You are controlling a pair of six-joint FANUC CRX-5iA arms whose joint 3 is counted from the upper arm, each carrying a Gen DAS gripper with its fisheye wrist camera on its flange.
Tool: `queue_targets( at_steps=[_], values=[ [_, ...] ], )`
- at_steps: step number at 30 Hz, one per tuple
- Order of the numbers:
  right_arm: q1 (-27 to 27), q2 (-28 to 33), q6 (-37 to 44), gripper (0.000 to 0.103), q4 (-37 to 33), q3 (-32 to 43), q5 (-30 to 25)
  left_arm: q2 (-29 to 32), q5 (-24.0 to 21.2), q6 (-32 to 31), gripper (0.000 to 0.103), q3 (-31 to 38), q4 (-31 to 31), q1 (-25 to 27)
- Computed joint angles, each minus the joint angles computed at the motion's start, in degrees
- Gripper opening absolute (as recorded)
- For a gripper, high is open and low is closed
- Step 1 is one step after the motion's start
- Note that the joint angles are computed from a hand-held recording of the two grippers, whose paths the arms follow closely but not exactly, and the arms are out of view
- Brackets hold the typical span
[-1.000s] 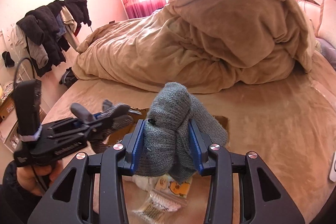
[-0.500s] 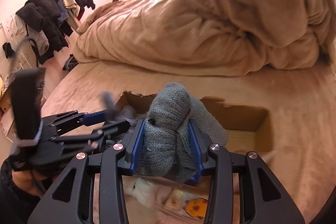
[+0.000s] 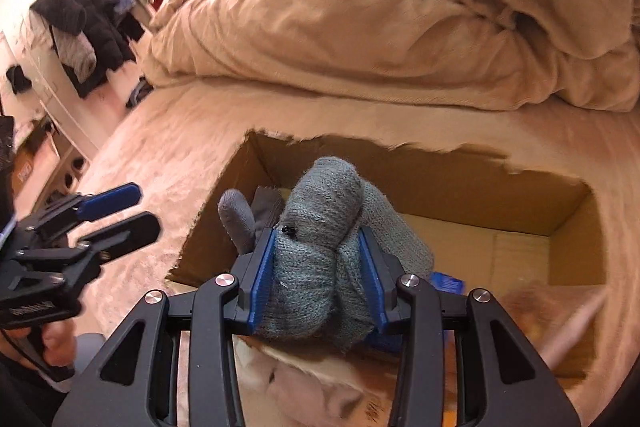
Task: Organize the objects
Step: 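Lift both gray items, lower them into the box and open both tools, then withdraw both tools from the box toward the remaining items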
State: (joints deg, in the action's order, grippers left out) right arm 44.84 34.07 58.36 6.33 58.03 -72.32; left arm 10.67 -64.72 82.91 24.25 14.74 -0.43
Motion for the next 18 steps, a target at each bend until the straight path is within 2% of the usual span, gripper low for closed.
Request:
queue_targets(
  at_steps=[3, 9, 11, 13, 14, 15, 18],
  values=[
    [0.96, 4.10, 0.84, 0.043, 1.23, 4.54, -3.90, -1.63, 0.16, 0.20, 0.065, -2.47, 0.97, 1.44],
    [1.90, 3.68, -0.92, 0.052, 4.51, 4.38, -4.84, -4.45, -0.03, 1.25, 0.065, -4.45, 1.78, 2.39],
    [2.44, 2.37, -1.59, 0.054, 6.09, 2.94, -4.71, -5.62, 0.07, 1.40, 0.065, -4.86, 2.05, 2.32],
    [2.92, -0.72, -2.53, 0.061, 7.20, -1.02, -2.71, -6.82, 0.19, 1.01, 0.065, -5.32, 2.67, 2.24],
    [3.10, -1.89, -3.05, 0.069, 7.61, -2.62, -1.75, -7.72, 0.22, 1.08, 0.065, -5.59, 2.66, 2.05],
    [3.42, -3.77, -3.78, 0.073, 8.16, -5.13, -0.31, -8.18, 0.09, 1.15, 0.065, -5.65, 2.71, 1.93],
    [4.42, -6.79, -5.49, 0.073, 9.76, -8.56, 0.67, -10.00, -0.26, 1.17, 0.065, -5.96, 2.90, 1.53]
  ],
)
